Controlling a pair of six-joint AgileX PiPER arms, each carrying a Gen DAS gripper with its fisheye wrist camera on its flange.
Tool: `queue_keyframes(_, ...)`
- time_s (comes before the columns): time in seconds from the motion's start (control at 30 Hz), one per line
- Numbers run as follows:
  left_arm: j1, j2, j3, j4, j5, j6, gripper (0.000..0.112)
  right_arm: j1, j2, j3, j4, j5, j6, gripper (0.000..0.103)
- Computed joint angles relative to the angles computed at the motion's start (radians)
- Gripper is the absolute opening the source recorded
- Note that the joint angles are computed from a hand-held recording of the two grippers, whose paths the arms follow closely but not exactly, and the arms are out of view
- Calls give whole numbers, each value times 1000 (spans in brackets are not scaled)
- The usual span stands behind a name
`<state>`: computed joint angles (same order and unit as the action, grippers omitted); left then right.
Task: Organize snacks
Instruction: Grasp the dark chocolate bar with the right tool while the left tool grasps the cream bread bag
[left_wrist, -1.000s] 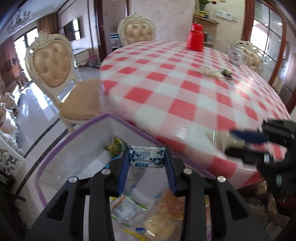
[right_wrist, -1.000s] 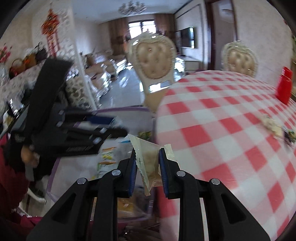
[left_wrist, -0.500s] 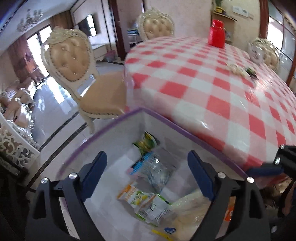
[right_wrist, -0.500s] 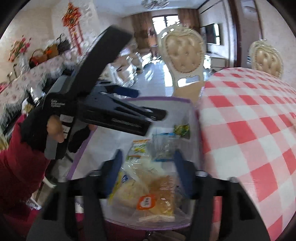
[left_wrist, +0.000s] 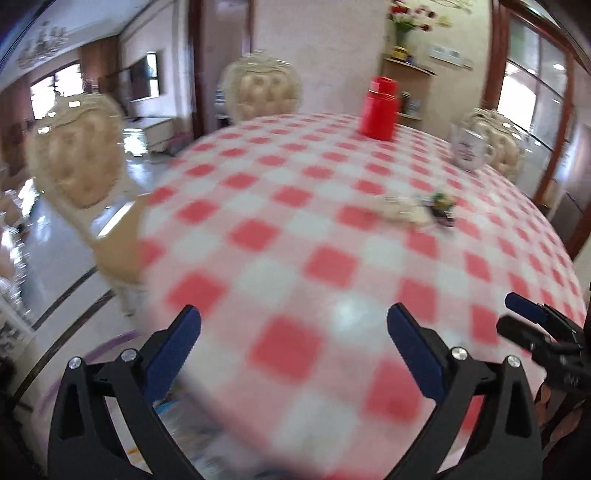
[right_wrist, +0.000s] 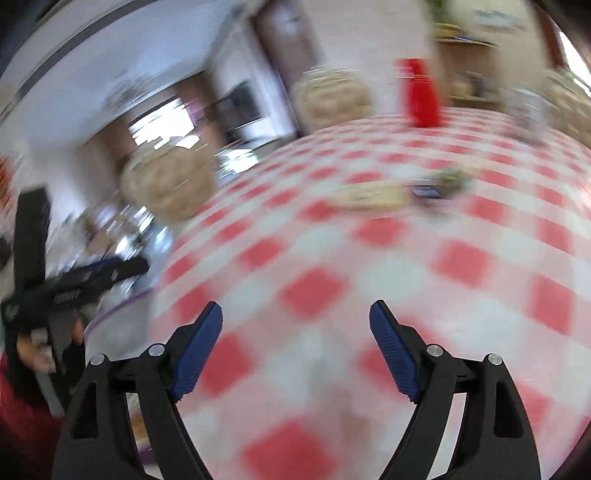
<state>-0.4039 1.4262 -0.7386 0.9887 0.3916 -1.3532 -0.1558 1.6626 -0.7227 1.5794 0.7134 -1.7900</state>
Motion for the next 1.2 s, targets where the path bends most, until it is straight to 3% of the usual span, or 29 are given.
queue_keyframes(0.13, -45, 279, -248, -84, -80, 45, 101, -156, 115, -119, -39, 7, 55, 81)
queue_keyframes(0.3, -48, 534, -529, -94, -102, -9, 101, -198, 263, -312, -129, 4, 160, 81)
queue_keyframes(0.43, -24, 684, -739, -124, -57, -63, 101, -93, 344, -478, -226, -93, 233, 77)
queue_keyframes(0.6, 43, 787, -889, -368, -78, 28, 101, 28, 495, -760, -509, -144, 505, 68)
queue_keyframes(0.77, 85, 819, -930, -463, -83, 71, 101, 103, 666, -1066, -752, -69, 771, 61)
queue_keyframes(0.87, 98, 861, -1010, -585, -16, 213, 101, 139, 731, -1198, -886, -54, 889, 56)
queue_keyframes(0.93, 98, 883, -1052, -606, 18, 241, 101, 143, 801, -1332, -973, 32, 991, 48)
queue_keyframes(0.97, 90, 909, -1112, -599, 74, 252, 101, 139, 829, -1384, -992, 73, 1027, 37)
queue_keyframes(1.0, 80, 938, -1173, -581, 136, 255, 101, 135, 835, -1397, -994, 73, 1038, 27)
queue_keyframes(1.13, 49, 1034, -1368, -586, 310, 355, 99, 119, 801, -1332, -995, 11, 1041, 25)
queue_keyframes(1.17, 44, 1044, -1384, -578, 332, 363, 91, 108, 800, -1330, -971, 23, 1038, 25)
queue_keyframes(1.2, 33, 1044, -1380, -542, 343, 368, 69, 102, 797, -1323, -954, 27, 1029, 25)
